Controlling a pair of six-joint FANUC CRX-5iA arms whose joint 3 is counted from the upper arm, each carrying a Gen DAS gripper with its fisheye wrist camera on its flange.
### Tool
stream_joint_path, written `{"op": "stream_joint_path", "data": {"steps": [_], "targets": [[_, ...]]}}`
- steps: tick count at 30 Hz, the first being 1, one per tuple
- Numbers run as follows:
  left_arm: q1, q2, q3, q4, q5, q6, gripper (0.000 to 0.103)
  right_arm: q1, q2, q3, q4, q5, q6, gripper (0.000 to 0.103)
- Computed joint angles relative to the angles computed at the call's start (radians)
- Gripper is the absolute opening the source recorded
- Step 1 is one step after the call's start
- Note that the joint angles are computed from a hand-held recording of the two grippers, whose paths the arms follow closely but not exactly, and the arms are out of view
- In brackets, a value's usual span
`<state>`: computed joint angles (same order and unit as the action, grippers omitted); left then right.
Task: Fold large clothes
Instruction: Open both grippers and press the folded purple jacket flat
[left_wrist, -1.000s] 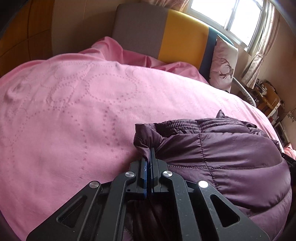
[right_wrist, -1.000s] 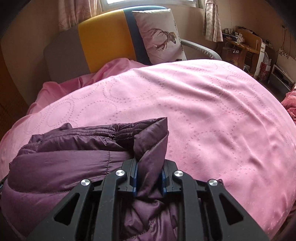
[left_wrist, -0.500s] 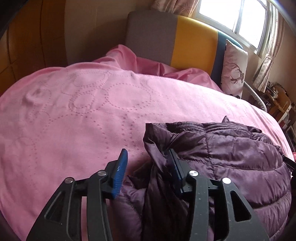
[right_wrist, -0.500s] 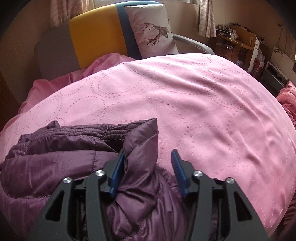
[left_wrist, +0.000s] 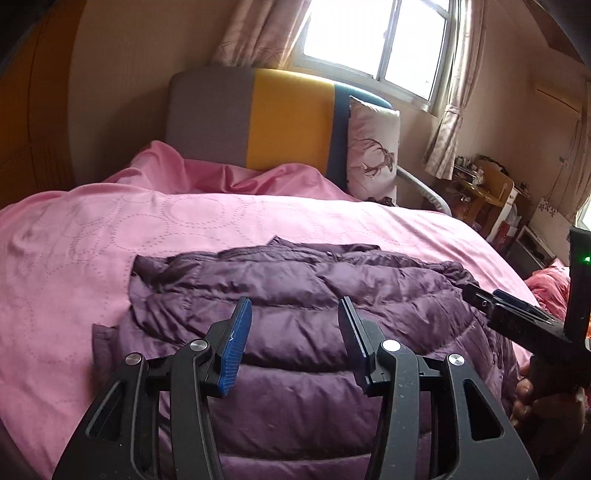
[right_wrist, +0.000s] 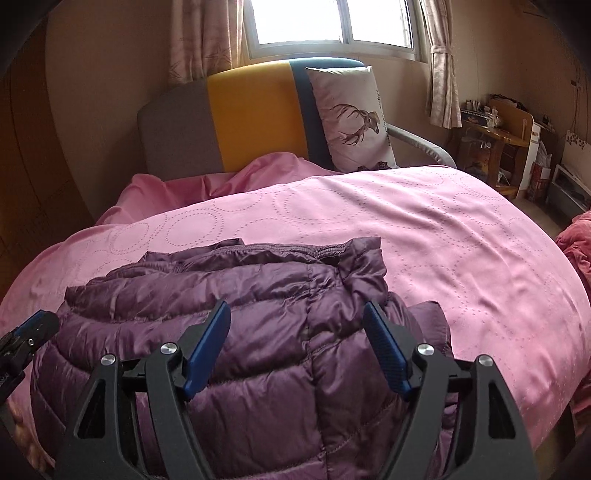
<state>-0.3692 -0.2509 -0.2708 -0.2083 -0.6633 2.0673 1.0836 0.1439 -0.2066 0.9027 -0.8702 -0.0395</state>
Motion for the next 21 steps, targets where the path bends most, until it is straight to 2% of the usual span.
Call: {"op": "stream_joint_path", "data": {"steps": [9,17,21], "targets": [[-0.06,0.073,0.029,-0.029,-0.015,0.034,0.048,-0.012,-0.002,-0.055,0.005,0.035,-0.036,0.074],[-0.051,0.095,0.019,-0.01,-0.007,0.03,0.051,-0.028,0.009,-0.072,-0.019,0.075,-0.023,0.076],[-0.028,0.104,-0.015,0.035,0.035,0.005,0.051,-0.036,0.016,-0.077,-0.026,0.096,-0.026,0.076]]}}
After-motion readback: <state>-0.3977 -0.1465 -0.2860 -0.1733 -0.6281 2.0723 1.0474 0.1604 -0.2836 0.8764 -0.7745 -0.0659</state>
